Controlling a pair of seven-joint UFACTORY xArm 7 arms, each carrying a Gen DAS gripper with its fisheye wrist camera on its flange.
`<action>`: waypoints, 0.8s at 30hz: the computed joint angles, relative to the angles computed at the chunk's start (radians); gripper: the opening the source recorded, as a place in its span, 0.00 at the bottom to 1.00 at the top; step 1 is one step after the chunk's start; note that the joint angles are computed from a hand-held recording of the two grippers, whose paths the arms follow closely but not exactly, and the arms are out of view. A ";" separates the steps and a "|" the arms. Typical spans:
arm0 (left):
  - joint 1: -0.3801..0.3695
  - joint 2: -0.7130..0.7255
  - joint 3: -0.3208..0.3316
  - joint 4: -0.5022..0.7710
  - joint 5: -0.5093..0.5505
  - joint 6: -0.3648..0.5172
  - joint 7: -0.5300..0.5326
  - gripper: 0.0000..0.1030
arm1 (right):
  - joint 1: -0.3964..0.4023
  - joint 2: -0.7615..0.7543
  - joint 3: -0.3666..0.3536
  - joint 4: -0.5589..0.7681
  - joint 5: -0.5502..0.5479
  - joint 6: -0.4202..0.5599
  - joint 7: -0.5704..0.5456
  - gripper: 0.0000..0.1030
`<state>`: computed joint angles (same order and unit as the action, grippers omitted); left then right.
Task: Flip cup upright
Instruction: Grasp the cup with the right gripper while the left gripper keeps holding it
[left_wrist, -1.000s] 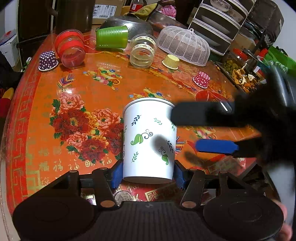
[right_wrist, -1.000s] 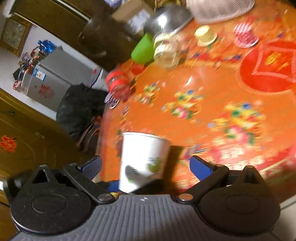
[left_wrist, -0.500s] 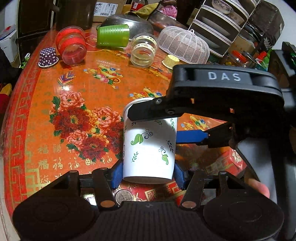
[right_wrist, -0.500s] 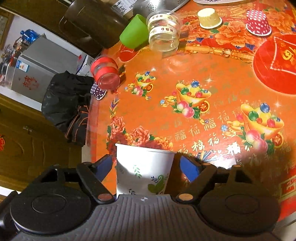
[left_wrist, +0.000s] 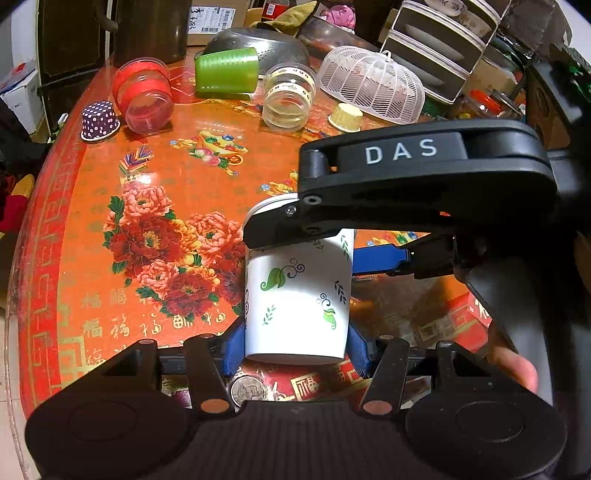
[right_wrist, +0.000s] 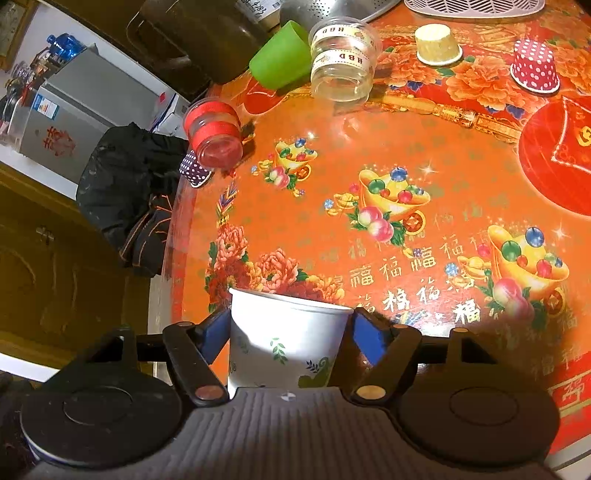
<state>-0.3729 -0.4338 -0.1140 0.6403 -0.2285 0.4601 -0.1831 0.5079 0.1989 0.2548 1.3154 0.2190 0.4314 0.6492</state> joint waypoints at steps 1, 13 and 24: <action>0.002 0.000 -0.002 0.001 0.003 0.002 -0.002 0.57 | 0.000 0.000 0.000 -0.001 0.000 -0.003 -0.002 0.70; 0.009 0.004 -0.014 0.015 0.039 0.023 -0.020 0.57 | -0.016 0.019 0.014 0.014 0.070 0.012 -0.062 0.67; -0.083 -0.104 0.058 -0.111 -0.009 -0.046 0.209 0.94 | -0.017 0.019 0.014 0.016 0.089 0.016 -0.077 0.66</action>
<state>-0.4555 -0.5378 -0.0557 0.5296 -0.2377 0.4140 0.0257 0.4904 0.2184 0.2691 1.3312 0.3082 0.4469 0.5721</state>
